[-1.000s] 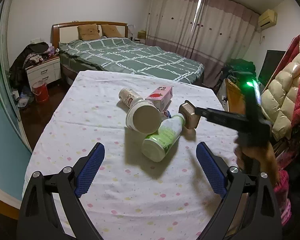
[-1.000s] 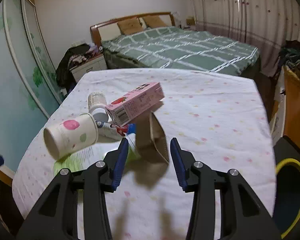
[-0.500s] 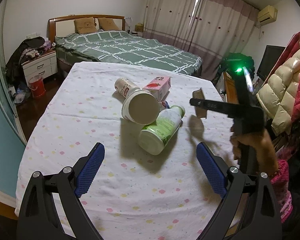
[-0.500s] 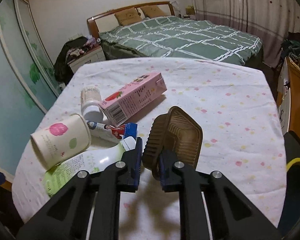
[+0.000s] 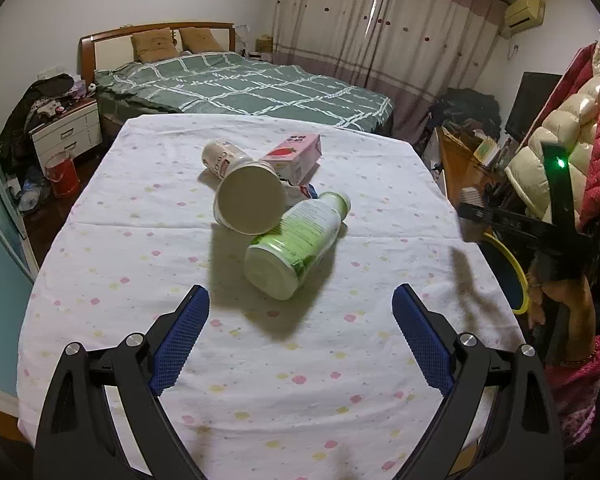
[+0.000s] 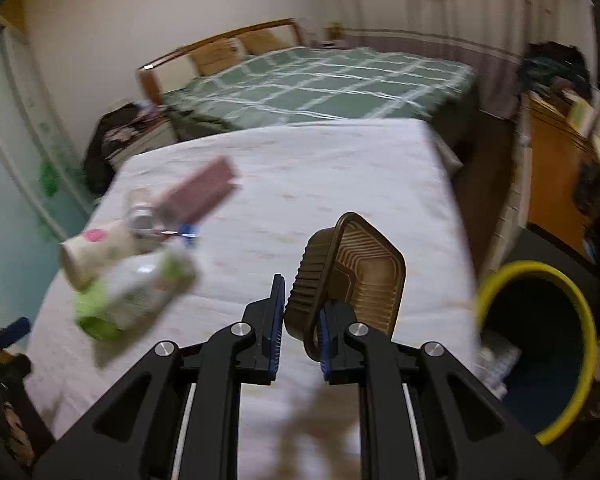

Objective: Collect trash
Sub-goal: 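Carry the brown tray to the yellow bin and open the right gripper, then grasp the green-labelled bottle with the left gripper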

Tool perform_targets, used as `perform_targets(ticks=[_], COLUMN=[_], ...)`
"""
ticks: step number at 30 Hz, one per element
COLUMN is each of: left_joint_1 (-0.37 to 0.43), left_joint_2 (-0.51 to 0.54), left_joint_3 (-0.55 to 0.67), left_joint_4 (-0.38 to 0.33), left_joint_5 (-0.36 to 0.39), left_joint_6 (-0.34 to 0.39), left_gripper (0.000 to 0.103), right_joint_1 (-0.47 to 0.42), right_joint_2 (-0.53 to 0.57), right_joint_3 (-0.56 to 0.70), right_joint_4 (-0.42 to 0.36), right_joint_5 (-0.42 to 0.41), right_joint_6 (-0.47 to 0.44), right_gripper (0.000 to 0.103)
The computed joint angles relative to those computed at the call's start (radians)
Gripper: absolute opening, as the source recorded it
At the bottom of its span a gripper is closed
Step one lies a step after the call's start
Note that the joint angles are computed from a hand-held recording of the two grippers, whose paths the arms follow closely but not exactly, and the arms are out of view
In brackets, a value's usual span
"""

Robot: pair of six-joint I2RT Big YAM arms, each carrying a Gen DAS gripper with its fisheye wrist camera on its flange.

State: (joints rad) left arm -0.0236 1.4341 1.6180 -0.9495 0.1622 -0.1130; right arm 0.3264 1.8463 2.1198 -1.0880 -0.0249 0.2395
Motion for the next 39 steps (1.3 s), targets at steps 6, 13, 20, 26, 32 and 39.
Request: perform_targets(ticks=[6, 13, 20, 26, 32, 39], left_joint_1=[-0.023, -0.05, -0.059, -0.055, -0.031, -0.004], left_joint_2=[0.019, 0.04, 0.067, 0.085, 0.115, 0.184], left_joint_3=[0.019, 0.041, 0.058, 0.052, 0.053, 0.096], left_joint_4=[-0.012, -0.025, -0.039, -0.029, -0.004, 0.015], left_joint_5=[-0.013, -0.034, -0.044, -0.062, -0.049, -0.046], left_joint_6=[0.007, 0.016, 0.018, 0.017, 0.04, 0.082], left_gripper=[0.091, 0.091, 0.091, 0.091, 0.091, 0.091], right_joint_1=[-0.093, -0.171, -0.205, -0.211, -0.201, -0.191], right_joint_2=[-0.061, -0.07, -0.068, -0.08, -0.113, -0.126], right_joint_3=[-0.127, -0.208, -0.243, -0.267, -0.303, -0.318], right_joint_4=[0.02, 0.018, 0.01, 0.015, 0.034, 0.046], right_joint_5=[0.038, 0.064, 0.081, 0.095, 0.098, 0.081], right_joint_6=[0.043, 0.076, 0.096, 0.102, 0.107, 0.112], right_gripper=[0.014, 0.015, 0.025, 0.036, 0.037, 0.037])
